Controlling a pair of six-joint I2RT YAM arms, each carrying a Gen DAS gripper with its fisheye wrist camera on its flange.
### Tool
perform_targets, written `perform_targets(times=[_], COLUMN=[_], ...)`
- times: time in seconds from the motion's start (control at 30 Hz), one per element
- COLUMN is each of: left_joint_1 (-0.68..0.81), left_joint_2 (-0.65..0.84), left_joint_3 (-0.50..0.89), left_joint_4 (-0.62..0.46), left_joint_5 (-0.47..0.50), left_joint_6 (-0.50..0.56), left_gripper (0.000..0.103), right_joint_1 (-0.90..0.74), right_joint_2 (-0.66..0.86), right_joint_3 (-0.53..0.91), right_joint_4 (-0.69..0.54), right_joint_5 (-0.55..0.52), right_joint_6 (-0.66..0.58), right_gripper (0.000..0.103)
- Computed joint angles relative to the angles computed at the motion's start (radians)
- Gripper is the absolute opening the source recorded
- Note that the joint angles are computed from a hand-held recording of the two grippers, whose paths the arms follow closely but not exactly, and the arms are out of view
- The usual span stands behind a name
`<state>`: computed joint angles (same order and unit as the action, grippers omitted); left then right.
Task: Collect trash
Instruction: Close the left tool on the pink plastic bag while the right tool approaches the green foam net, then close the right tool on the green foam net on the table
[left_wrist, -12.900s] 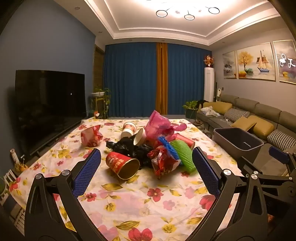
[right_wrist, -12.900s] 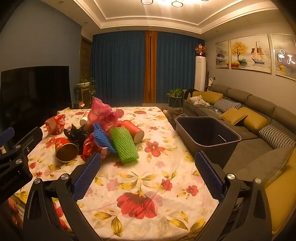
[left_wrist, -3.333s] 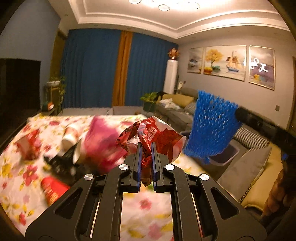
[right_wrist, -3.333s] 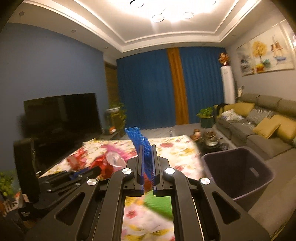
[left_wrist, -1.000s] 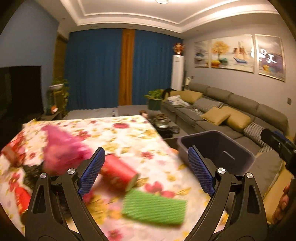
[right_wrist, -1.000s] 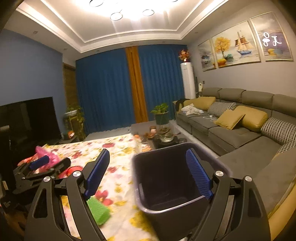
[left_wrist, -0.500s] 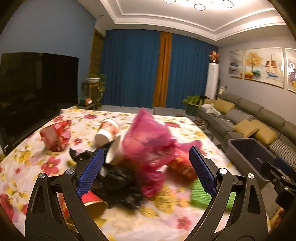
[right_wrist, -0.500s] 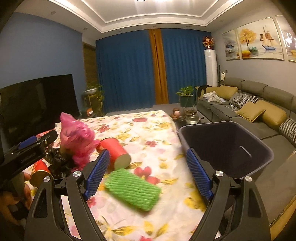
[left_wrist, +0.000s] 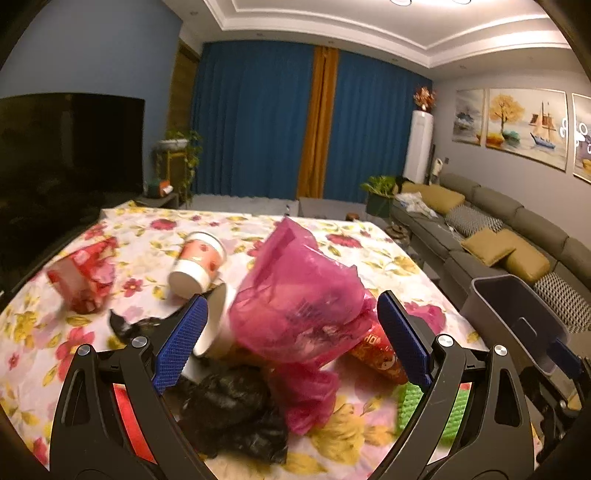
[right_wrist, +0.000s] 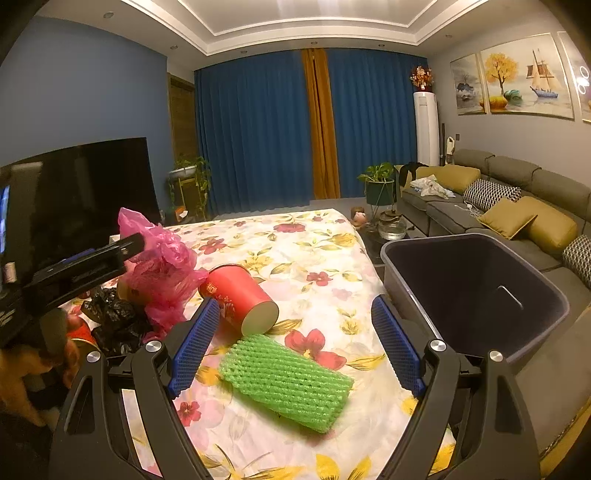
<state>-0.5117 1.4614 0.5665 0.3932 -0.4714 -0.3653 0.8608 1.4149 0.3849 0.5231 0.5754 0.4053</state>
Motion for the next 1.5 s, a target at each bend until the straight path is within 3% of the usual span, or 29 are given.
perform_targets(times=[0.07,0.17,0.23,0.33,0.53,0.8,1.07,1.37,1.5], left_joint_1=[0.022,0.044,0.051,0.049,0.037,-0.051,-0.158,-0.188,-0.191], left_joint_2=[0.040,0.085,0.097,0.113,0.076,-0.161,-0.314,-0.415,-0.461], left_joint_3=[0.033,0.054,0.055,0.053,-0.011,-0.168,-0.251,-0.292,-0.306], left_joint_4=[-0.016,-0.020,-0.017,-0.014,0.059,0.102,0.062,0.007,-0.029], left_joint_5=[0.029,0.075,0.102,0.125,0.124,0.023,-0.129,-0.143,-0.159], left_joint_6=[0.003,0.017,0.019,0.023,0.024,0.014,-0.006,-0.045,-0.063], left_gripper=[0.086,0.063,0.037,0.006,0.000,0.000,0.000,0.000,0.000], right_joint_1=[-0.007,-0.018,-0.025,-0.032,-0.039,-0.057,-0.082,-0.151,-0.159], right_joint_2=[0.009,0.029,0.038,0.052,0.068,0.099,0.191,0.292,0.334], right_joint_3=[0.001,0.008,0.013,0.022,0.036,0.057,0.124,0.230,0.279], right_joint_4=[0.004,0.009,0.008,0.001,-0.031,-0.072,-0.152,-0.287,-0.350], right_joint_5=[-0.001,-0.002,-0.008,-0.017,-0.024,-0.071,-0.166,-0.280,-0.301], right_joint_6=[-0.005,-0.009,-0.010,-0.010,-0.008,-0.035,-0.045,-0.016,-0.020], right_gripper=[0.082,0.082,0.082,0.082,0.082,0.082,0.081,0.077,0.069])
